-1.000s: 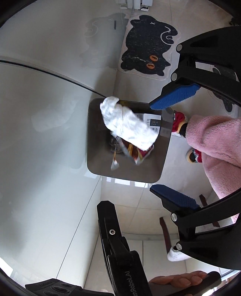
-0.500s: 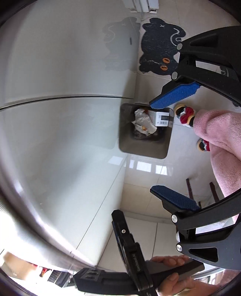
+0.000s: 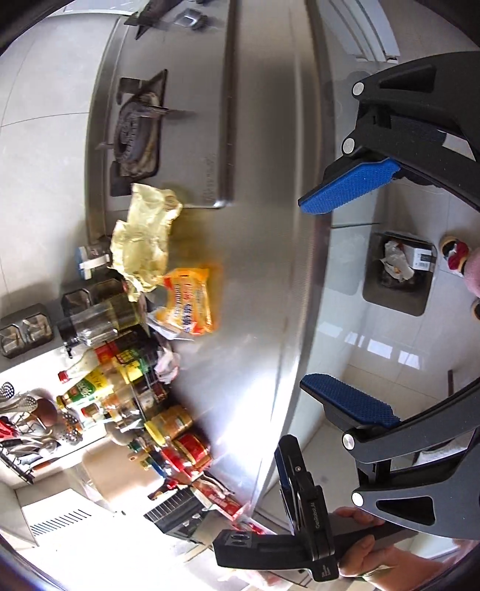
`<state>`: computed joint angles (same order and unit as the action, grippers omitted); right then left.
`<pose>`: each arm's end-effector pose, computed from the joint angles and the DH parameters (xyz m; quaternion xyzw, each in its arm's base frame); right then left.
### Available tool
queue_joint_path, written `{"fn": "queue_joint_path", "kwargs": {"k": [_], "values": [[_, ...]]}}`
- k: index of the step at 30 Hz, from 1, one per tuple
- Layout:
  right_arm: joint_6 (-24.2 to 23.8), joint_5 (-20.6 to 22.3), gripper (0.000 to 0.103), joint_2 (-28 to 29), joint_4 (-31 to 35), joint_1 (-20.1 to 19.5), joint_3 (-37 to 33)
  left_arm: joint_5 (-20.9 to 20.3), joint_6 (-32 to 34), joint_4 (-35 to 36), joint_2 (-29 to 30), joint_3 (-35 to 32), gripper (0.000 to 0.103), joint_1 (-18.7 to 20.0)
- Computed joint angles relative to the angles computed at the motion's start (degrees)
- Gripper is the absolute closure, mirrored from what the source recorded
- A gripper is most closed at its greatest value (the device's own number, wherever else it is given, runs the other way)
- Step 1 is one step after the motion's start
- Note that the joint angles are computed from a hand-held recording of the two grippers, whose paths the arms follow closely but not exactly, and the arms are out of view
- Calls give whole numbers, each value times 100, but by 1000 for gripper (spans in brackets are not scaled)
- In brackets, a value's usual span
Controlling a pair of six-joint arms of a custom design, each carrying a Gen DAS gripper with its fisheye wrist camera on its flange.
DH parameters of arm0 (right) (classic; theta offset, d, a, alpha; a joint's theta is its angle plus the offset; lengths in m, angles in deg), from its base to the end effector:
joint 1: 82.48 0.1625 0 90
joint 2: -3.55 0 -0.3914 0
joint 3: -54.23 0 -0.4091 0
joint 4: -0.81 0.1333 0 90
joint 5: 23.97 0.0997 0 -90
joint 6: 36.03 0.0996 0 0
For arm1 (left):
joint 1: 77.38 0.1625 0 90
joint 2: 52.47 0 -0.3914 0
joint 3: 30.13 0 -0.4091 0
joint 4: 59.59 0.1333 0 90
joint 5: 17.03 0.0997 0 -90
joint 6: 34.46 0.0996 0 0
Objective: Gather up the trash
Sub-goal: 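Raise both tools back toward the counter, then grasp the clear plastic packet with the left tool while the right tool grasps the crumpled yellow paper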
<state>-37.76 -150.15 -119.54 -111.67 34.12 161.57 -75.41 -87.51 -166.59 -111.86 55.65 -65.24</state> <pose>0.2046 -0.2421 0.6000 0.1212 -0.8957 0.3672 0.2195 -0.5967 -0.3181 0.2176 0.2278 0.9318 -0.2143 0.1844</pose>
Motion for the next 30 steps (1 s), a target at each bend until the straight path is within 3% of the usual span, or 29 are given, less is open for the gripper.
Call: {"fn": "queue_joint_path", "kwargs": {"k": [5, 10, 18, 24, 30], "values": [[-604, -334, 15, 558, -483, -81, -418, 219, 358, 63, 444, -690, 41, 222], [-1303, -537, 26, 1110, -990, -413, -728, 364, 700, 70, 956, -1388, 41, 501], [-1787, -413, 27, 1749, -1374, -1035, -1120, 344, 1025, 70, 1811, -2435, 33, 899], [-2269, -214, 27, 2016, -1832, -1163, -1251, 212, 1170, 241, 2345, -3067, 33, 1129], [-2580, -97, 27, 2340, -1750, -1277, -1456, 135, 1203, 392, 2754, -3566, 33, 1288]]}}
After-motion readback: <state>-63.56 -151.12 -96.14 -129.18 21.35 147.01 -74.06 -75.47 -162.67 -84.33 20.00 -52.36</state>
